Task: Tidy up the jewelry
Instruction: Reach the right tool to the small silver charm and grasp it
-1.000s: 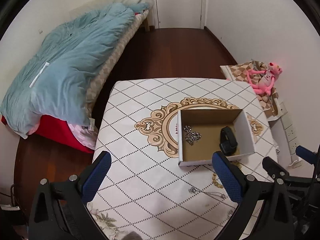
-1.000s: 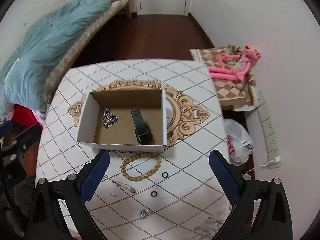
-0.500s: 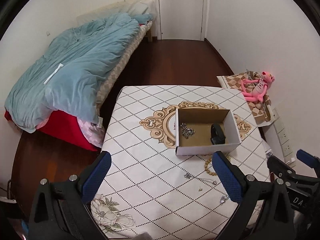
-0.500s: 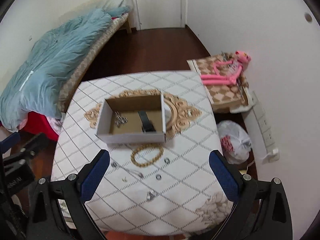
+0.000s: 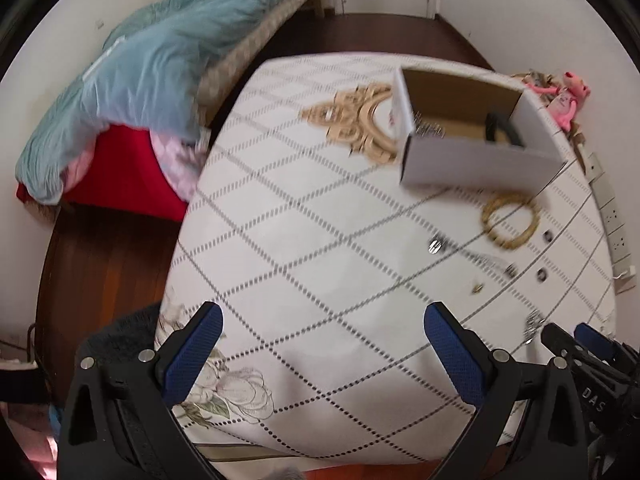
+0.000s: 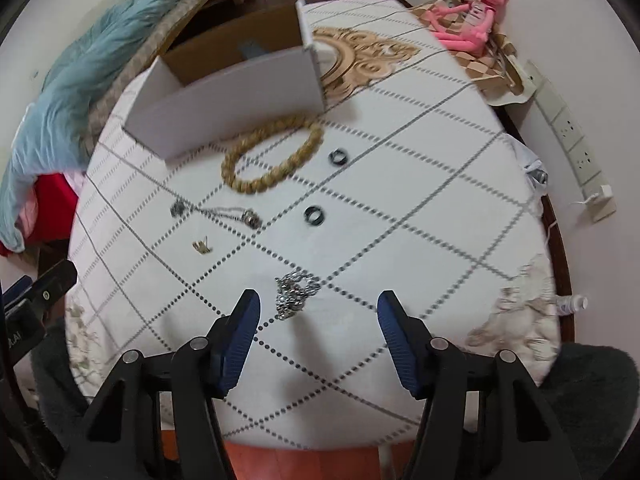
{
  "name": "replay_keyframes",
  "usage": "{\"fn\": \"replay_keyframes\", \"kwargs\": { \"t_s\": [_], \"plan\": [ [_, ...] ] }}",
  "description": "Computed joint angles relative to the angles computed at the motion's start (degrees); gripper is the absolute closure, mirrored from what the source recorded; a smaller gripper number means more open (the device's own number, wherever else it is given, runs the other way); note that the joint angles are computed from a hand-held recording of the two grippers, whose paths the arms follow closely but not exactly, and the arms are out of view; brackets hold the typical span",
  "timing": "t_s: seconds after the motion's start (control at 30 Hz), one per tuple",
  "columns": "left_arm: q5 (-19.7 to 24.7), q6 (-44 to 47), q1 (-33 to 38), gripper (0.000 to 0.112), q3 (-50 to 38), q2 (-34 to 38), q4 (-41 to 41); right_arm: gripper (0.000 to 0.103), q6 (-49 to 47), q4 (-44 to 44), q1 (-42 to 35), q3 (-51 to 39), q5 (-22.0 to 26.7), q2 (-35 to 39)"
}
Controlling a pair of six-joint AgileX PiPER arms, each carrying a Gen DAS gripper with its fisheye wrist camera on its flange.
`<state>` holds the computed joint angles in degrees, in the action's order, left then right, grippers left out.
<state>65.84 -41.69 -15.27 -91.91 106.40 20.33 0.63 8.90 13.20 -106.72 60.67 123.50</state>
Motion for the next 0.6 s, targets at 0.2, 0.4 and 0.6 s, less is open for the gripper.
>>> {"fn": "replay_keyframes", "kwargs": {
  "t_s": [0.2,0.4,0.6],
  "plan": [
    [-2.0,-0.23,0.96,0.009,4.08,-0.25,-0.95,0.094,2.76,-6.73,4.07,5.98,-7.49,-1.13],
    [-3.47,1.5,0.68,0.009,3.43,0.56,-2.73,0.094,-1.62,2.16,-0.31,7.41,-8.84,-3.86],
    [-7.46,5.92,1.34,0.01,0.3,3.22,-10.19,0.094,-4.19,9.57,-5.1,3.25,-7.07,-5.7]
  ]
}}
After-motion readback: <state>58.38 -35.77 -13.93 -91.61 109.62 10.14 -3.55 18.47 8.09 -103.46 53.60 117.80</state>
